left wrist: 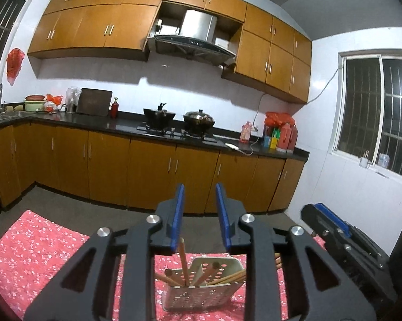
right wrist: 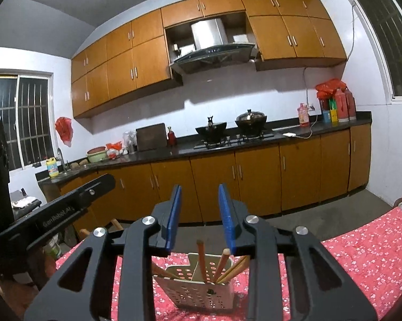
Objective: Organize utensils
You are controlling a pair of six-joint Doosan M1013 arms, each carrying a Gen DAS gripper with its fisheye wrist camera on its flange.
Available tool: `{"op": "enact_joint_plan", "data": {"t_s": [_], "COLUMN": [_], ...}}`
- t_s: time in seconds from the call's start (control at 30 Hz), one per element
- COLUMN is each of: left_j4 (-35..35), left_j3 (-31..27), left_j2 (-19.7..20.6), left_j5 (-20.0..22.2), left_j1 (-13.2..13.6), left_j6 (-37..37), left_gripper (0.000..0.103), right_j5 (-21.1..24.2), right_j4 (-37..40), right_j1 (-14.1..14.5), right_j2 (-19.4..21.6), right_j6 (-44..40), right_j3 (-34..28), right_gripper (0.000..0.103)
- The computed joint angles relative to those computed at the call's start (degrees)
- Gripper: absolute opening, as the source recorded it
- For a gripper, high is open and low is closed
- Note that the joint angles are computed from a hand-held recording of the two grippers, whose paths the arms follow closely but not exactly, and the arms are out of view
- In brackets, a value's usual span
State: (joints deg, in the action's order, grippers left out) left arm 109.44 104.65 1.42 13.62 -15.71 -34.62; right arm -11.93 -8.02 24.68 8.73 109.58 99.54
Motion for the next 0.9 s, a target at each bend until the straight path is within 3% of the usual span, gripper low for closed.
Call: {"op": "enact_joint_plan", "data": {"t_s": [0.1,0.27,0.4,0.5,0.63,0.8,0.9], "left_j4": [4.05,5.70,1.11,-3.62,-8.56,-13.20,-15.57], "left_j3": [1.86,5.90,9.94,12.43,15.18,18.11,19.06], "left_j2": [-2.17,-6.04,-9.01,-10.54,-11.94,-12.17,-11.68], "left_j5": [0.86,3.20,6.21,8.68,10.86,14.98,17.34], "left_j1": [0.21,0.34,0.08,-0.51,-1.45,-3.71,-4.97], "left_j6": [-4.29,-5.23,-0.36,4.05,8.65,13.69,16.72], "left_gripper": [0.040,0.058,0.083,0.096,0.099,0.099,0.099], "right_j5": [-1.38,-1.87,-1.68,-1.51,-2.81,-2.74,-3.41], "right_j4": [3.11,9.61,19.73,30.29,46.96,65.01,70.09], "right_j1": [-0.13,0.00,0.96,2.11,4.09,5.47,6.14], "right_j2": [-1.71,-4.16,-5.48,-6.00,-6.23,-6.14,-6.06], "right_j6": [-2.88,-9.43,-20.55,-31.88,-48.69,-66.43,-71.43], "right_j3": [1.76,4.88,7.32,8.72,10.16,11.18,12.47], "right_gripper": [0.039,0.060,0.076,0.091,0.101,0.101,0.101]}}
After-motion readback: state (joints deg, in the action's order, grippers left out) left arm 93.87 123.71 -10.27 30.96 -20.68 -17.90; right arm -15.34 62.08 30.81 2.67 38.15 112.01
